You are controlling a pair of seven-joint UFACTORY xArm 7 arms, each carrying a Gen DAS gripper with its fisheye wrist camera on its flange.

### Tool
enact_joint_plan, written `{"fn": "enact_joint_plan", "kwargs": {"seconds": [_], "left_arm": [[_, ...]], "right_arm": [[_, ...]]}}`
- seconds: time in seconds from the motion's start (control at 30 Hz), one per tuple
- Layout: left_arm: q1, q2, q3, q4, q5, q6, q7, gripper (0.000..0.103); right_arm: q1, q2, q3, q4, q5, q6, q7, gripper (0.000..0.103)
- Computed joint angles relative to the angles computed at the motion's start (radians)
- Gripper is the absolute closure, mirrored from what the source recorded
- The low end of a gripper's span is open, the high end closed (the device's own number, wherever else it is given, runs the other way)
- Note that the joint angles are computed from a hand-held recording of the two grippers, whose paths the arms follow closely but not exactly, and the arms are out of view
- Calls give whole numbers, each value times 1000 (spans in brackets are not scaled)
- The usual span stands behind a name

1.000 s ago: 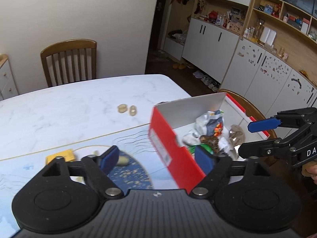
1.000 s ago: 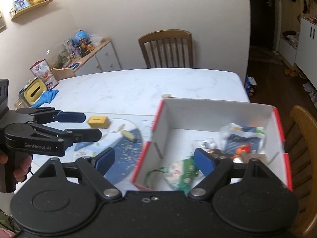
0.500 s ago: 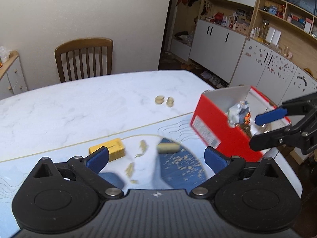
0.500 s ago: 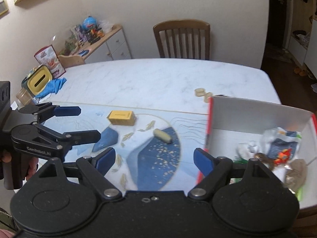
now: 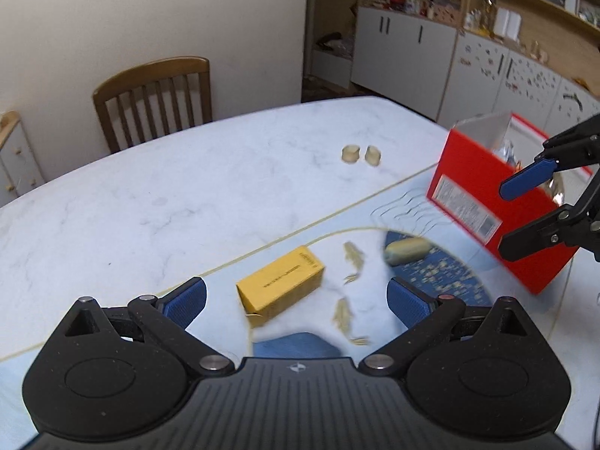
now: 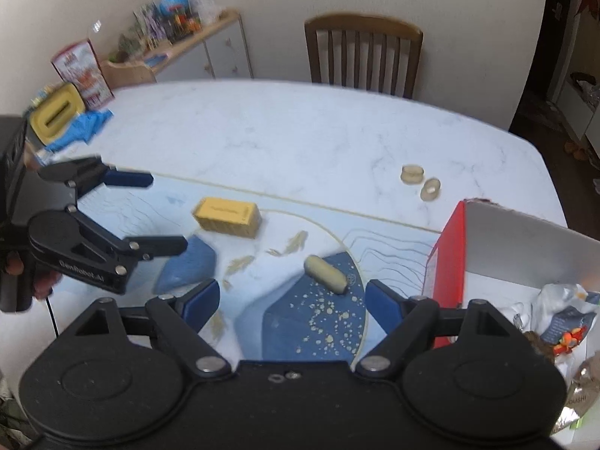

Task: Organize objects
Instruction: 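Move both grippers back toward the yellow box and cream foam roll, then grasp the yellow box with the left gripper while the right grasps the cream foam roll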

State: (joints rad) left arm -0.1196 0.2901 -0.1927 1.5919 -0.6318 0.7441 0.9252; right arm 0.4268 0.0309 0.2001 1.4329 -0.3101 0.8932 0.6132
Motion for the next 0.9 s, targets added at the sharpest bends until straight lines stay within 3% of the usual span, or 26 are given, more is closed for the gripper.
{"fn": "enact_joint_plan", "kwargs": {"seconds": [0.3, 0.57, 0.77, 0.9], "left_arm": [[1, 171, -19, 151, 73, 16, -2, 0], [12, 250, -55, 227, 93, 52, 67, 0], [11, 274, -71, 244, 93, 50, 123, 1], [10, 286, -75, 260, 90, 59, 145, 5]], "right_arm": [[30, 182, -38, 161, -12, 118, 15, 25], [59, 319, -82, 302, -6, 211, -14, 25], [62, 371, -99, 352, 4, 245, -54, 33], [54, 390, -103, 363, 30, 245, -77, 45]]}}
